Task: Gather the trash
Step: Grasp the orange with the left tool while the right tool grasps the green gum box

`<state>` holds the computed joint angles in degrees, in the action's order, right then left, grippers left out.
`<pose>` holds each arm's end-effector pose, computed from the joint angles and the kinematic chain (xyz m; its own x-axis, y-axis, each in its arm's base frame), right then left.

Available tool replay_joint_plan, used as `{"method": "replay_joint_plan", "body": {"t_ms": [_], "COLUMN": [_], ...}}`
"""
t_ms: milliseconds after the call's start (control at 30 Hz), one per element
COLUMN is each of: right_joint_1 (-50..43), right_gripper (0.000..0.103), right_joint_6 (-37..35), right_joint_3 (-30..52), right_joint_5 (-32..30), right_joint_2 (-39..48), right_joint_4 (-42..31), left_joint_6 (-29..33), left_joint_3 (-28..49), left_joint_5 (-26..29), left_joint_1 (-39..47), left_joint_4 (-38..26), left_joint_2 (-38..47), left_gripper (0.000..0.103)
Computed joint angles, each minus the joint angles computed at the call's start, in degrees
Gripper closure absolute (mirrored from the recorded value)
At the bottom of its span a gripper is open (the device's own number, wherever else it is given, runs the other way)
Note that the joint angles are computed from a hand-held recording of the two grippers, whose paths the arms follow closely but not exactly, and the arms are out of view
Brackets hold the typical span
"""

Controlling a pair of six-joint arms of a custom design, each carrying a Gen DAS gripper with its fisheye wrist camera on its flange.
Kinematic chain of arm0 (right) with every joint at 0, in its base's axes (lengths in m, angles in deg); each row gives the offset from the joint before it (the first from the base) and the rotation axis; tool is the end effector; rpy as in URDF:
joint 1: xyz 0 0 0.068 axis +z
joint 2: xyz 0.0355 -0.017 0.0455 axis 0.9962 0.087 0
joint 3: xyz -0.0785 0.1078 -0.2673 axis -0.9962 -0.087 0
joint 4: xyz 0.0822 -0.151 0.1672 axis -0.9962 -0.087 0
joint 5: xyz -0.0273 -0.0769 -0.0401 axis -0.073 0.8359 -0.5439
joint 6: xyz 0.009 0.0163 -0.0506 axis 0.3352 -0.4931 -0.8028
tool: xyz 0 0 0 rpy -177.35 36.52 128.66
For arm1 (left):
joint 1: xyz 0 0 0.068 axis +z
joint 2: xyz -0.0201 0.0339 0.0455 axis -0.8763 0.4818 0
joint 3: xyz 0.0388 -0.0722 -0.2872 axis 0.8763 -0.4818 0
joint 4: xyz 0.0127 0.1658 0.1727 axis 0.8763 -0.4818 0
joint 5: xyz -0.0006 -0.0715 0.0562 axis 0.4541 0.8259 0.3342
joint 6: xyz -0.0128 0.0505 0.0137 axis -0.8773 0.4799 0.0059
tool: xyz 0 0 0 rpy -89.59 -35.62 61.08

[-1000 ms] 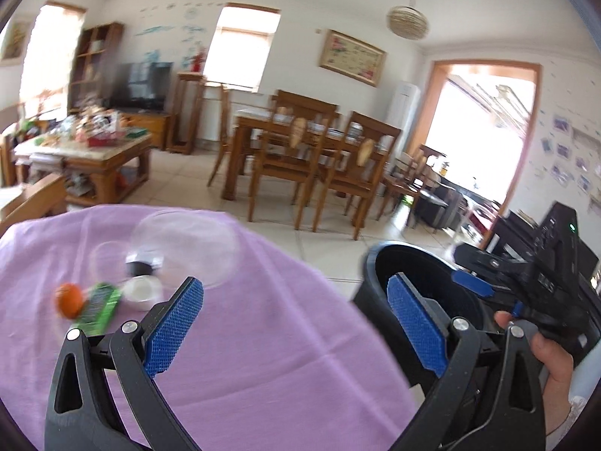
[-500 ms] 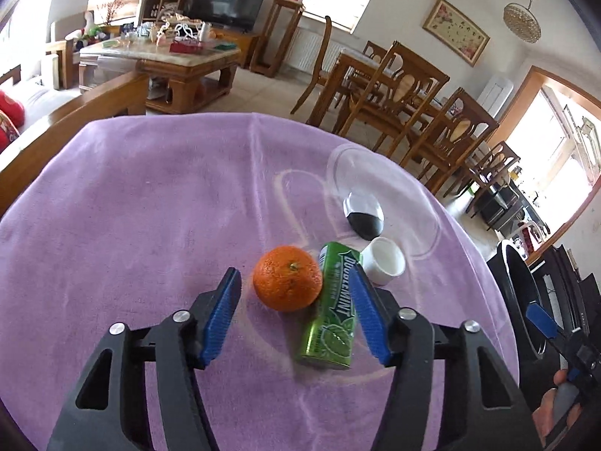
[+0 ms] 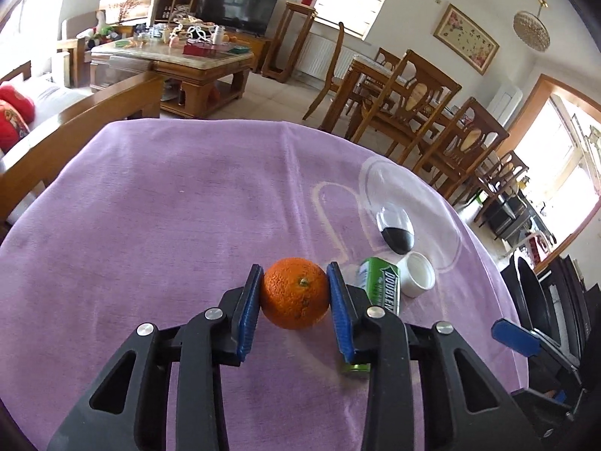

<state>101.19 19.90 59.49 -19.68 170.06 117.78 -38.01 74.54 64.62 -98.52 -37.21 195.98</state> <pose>0.2378 0.0910 0.1118 -0.6460 -0.3017 -0.7012 -0.6878 0.6285 0.3633 0.2317 -0.1577 0.0778 -0.6193 -0.4509 -0.6428 -0.2941 0.8923 -0.3426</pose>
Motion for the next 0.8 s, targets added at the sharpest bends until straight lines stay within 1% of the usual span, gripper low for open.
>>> {"method": "replay_joint_plan", "body": {"t_ms": [67,167,200,233,267,300,367,467,500,533,567,600,633,667,700,733,767,800], "right_joint_1": [4.7,10.1,11.8,13.5,15.2,16.8,18.9,22.0,23.0,23.8,24.7,24.9,24.5,24.0,23.6,23.1,22.5,21.7], "right_gripper": [0.007,0.014,0.015,0.018,0.022,0.024,0.029,0.029,0.029,0.032,0.039,0.041,0.045,0.053,0.058,0.066,0.071,0.072], "right_joint_6": [2.6,6.5,7.6,8.5,9.2,9.7,10.4,9.4,9.1,8.3,7.6,6.9,6.5,5.9,5.6,5.3,5.0,4.8], "right_joint_3": [1.7,4.9,6.2,7.4,8.7,10.3,13.3,14.8,14.2,14.0,14.0,13.6,13.7,13.8,13.8,13.6,13.4,13.1], "right_joint_5": [4.6,10.3,12.1,14.2,17.0,19.5,22.6,28.2,29.8,31.6,33.4,33.6,33.0,32.6,32.0,31.3,30.4,28.6], "right_joint_2": [1.5,4.0,4.7,5.5,6.4,7.1,9.3,10.4,11.0,11.2,11.7,11.8,11.9,11.7,11.6,11.4,11.4,11.2], "right_joint_4": [0.4,0.2,-0.5,-0.9,-1.7,-3.2,-5.2,-5.7,-4.4,-3.8,-2.9,-2.0,-1.9,-2.2,-2.3,-2.5,-2.3,-2.2], "left_joint_6": [-1.5,-3.9,-4.7,-5.0,-5.3,-5.7,-6.1,-6.0,-5.8,-5.9,-6.0,-6.2,-6.2,-6.4,-6.3,-6.2,-6.1,-5.9], "left_joint_3": [-3.0,-7.1,-8.6,-9.2,-9.8,-10.4,-11.4,-11.7,-11.7,-11.8,-11.6,-11.7,-11.9,-12.0,-11.9,-11.9,-12.1,-12.3], "left_joint_5": [-2.1,-6.3,-7.8,-8.3,-8.6,-8.5,-8.2,-8.3,-8.3,-8.3,-8.3,-8.4,-8.5,-8.6,-8.5,-8.4,-8.2,-8.0], "left_joint_1": [0.4,-0.2,-0.6,-0.4,-0.1,0.2,0.7,0.5,0.5,0.4,0.3,0.4,0.4,0.2,0.3,0.3,0.4,0.4], "left_joint_4": [2.2,5.2,6.6,7.1,7.6,8.6,10.2,10.9,11.0,11.1,11.0,11.1,11.5,11.7,11.6,11.6,11.7,12.2], "left_joint_2": [-1.5,-3.8,-4.4,-4.9,-5.3,-5.4,-5.3,-5.5,-5.5,-5.8,-5.7,-5.8,-5.8,-5.6,-5.5,-5.4,-5.5,-5.3], "left_gripper": [0.069,0.069,0.069,0.069,0.069,0.069,0.068,0.068,0.068,0.068,0.068,0.068,0.068,0.068,0.068,0.068,0.068,0.068]}}
